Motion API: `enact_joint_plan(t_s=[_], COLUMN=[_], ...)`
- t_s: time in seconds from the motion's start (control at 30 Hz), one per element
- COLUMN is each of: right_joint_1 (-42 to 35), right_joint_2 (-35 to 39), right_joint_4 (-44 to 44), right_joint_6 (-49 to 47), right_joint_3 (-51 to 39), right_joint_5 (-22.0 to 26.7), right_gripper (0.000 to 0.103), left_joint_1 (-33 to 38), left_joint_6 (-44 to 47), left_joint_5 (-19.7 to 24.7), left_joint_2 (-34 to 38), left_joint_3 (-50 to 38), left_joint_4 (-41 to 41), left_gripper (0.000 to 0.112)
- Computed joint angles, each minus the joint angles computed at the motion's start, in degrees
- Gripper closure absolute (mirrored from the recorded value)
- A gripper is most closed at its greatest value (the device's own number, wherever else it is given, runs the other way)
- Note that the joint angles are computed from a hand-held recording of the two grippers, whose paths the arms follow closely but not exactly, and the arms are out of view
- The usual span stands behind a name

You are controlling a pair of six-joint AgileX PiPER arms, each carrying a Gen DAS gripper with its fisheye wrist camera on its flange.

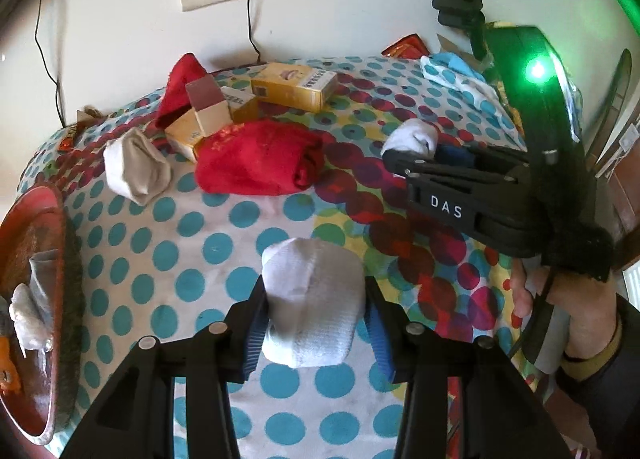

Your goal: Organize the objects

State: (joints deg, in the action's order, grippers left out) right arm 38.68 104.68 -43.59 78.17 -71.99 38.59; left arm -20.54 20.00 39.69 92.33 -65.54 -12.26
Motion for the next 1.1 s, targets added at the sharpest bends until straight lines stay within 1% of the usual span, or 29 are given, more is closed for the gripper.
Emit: enact_joint_plan(t_s=[0.03,0.13,0.37,0.5,0.9,1.1], right_joint_1=[0.0,0.2,0.6,0.6,0.8,0.9], right_joint_2=[0.0,0.2,0.8,0.8,1.1,1.5], right_joint_4=[0.0,0.1,0.2,0.3,0.5,0.4], right_joint_6=[0.0,-0.3,-0.8,-0.8,-1.4,-1.8], right_joint_3=[-0.1,-0.5,-1.4,-1.5,-2.1,-2.6], right_joint_5=[0.1,0.6,2.0,2.0,2.8,3.6], right_gripper=[0.067,0.067,0.067,0.067,0.067,0.067], left_joint_1=[0.1,1.2,4.6,7.1,18.7,25.9], left_joint_6=[-1.4,-1.9,-0.8,0.1,6.0,8.9], left_joint_5=[-0.2,0.2,1.1,1.7,4.6,6.6], left_joint_2=[-0.3,-0.9,-2.1,-2.6,-3.6,-2.0], left_joint_3=[0.1,0.2,0.1,-0.3,-4.5,-8.3], left_joint_4=[1.4,2.3,2.7,2.8,-0.4,-2.6], left_gripper=[0.067,0.067,0.067,0.067,0.067,0.067])
